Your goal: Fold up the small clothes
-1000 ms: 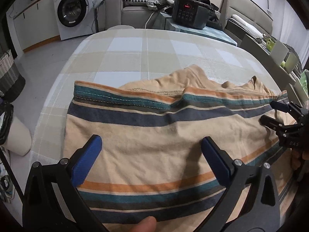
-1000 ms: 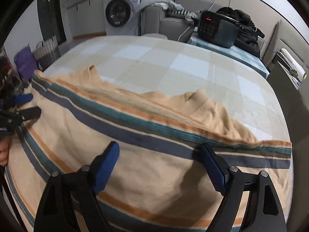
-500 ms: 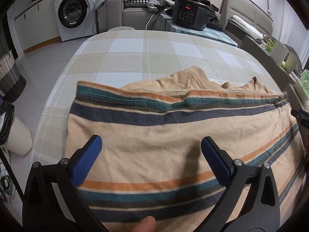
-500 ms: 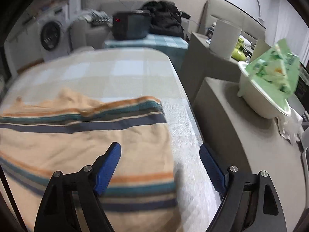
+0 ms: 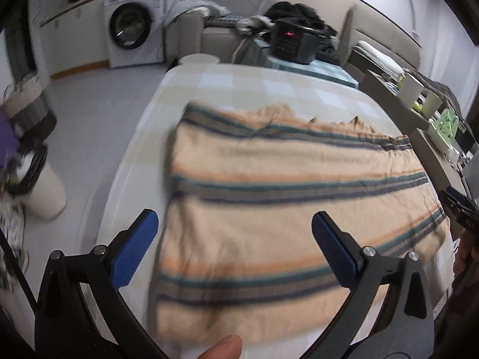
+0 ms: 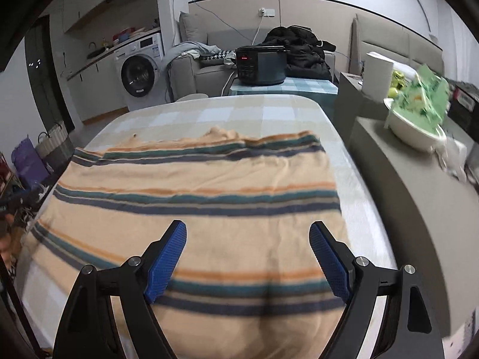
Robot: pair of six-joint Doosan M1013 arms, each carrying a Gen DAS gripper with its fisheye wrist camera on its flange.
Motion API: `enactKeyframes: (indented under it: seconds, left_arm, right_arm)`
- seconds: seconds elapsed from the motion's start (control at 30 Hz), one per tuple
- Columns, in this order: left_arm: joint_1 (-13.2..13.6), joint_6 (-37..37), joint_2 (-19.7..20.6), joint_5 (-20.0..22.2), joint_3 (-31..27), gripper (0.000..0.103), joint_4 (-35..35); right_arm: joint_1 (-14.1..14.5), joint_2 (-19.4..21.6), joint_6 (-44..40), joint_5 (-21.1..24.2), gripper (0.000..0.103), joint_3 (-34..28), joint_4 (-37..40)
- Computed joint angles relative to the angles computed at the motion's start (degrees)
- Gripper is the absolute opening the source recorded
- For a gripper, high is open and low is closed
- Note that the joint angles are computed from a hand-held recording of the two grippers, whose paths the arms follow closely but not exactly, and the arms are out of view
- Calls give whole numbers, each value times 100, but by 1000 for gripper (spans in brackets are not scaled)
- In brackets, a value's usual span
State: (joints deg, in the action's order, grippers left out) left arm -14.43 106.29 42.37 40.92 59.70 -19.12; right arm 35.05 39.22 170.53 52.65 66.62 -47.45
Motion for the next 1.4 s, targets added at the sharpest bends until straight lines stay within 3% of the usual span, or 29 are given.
enactKeyframes:
  seconds: [0.1, 0.23, 0.33, 0.43, 0.57, 0.7, 0.73, 0.77, 0.8, 0.83, 1.03, 1.23, 1.4]
  left_arm:
    - [119, -343, -229, 3, 446, 101, 56]
    - [340, -463, -365, 435, 751, 101, -298]
    - [522, -295, -490, 560, 1046, 95, -864]
    - [703, 55, -469, 964, 1146, 87, -1727]
    - [820, -25, -233, 1391, 1009, 82, -2643]
    - [799, -318, -153, 978, 994, 73, -3081]
    - [783, -444, -148, 795, 1017, 65, -3129]
    - [768, -559, -145, 629, 1049, 47, -3164]
    - [752, -704, -133, 534, 1059, 36, -3109]
    - [743, -771, -108, 498, 1045, 16, -3088]
    - [632, -22, -375, -121, 1351, 11, -3407]
    - [537, 893, -659, -275, 1482, 10, -3912]
    - [582, 1064, -693, -60, 1434, 9, -4259]
  right_arm:
    - [108, 15, -72, 49, 86, -12, -22]
    - [276, -23, 222, 141, 86, 95, -111]
    - [336, -58, 398, 164, 86, 172, -112]
    - [345, -25, 435, 183, 86, 115, -171]
    - [320, 2, 464, -161, 86, 83, -116]
    - [337, 118, 165, -177, 86, -98, 16]
    - [346, 152, 108, -209, 86, -144, 18]
    - [351, 176, 66, -241, 86, -175, 26]
    - [355, 205, 16, -268, 86, -216, 40]
    - [362, 253, -48, -304, 86, -287, 80]
    - [439, 511, -804, -871, 86, -682, 227]
    - [546, 1066, -2570, -1698, 86, -1631, 1178]
    - [619, 1782, -4126, -1374, 86, -2911, 2015]
